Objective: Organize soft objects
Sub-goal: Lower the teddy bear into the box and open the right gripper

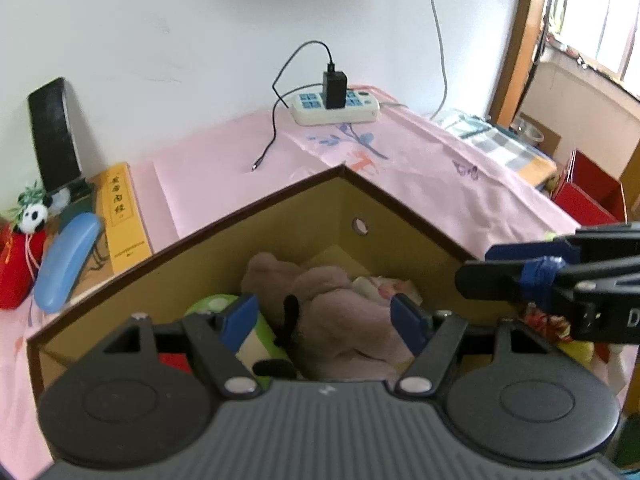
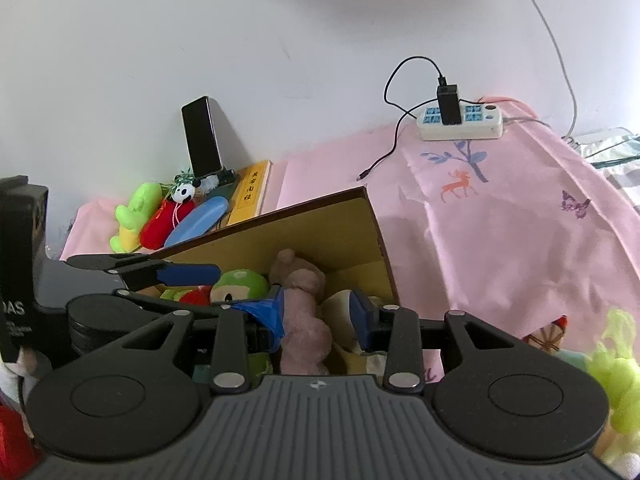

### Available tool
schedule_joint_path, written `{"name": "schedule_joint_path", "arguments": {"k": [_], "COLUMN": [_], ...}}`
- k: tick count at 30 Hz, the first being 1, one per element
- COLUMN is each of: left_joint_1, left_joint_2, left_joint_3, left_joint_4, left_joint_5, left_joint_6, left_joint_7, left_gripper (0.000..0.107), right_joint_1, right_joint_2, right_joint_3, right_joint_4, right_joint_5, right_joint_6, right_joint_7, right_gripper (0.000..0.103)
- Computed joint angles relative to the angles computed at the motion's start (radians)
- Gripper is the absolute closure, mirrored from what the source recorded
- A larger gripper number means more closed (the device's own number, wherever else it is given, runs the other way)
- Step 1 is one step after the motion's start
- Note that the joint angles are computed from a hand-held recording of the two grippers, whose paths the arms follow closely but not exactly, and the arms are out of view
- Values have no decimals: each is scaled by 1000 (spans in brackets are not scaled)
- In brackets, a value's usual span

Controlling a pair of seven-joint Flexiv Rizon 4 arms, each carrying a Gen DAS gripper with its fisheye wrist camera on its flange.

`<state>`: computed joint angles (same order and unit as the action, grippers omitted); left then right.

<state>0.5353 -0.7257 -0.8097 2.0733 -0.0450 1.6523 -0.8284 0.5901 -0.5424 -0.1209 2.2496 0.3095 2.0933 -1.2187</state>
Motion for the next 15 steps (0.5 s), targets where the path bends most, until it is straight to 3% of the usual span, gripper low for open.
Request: {"name": "schedule_joint_path", "arguments": {"k": [4,8,15], "left_joint_1": [37,29,-73], "left_joint_2": [20,64,162], "left_joint_3": [-39,-27,99], "left_joint_4": [48,85,138], "left_joint_5": [9,23,69], "left_joint_6": [38,65,132], "left_joint_7": [-48,-127,-260], "left_gripper": [33,33,33], "right_joint_1": [33,65,152], "right_joint_2": [17,35,57], "right_joint_3": [-21,-35,-77], "right_joint_4": [26,52,90], "right_joint_5": [39,83,185], "right_joint_6": [11,24,46], "right_joint_7": [-10,-23,-70], "right_gripper": [84,84,84]}}
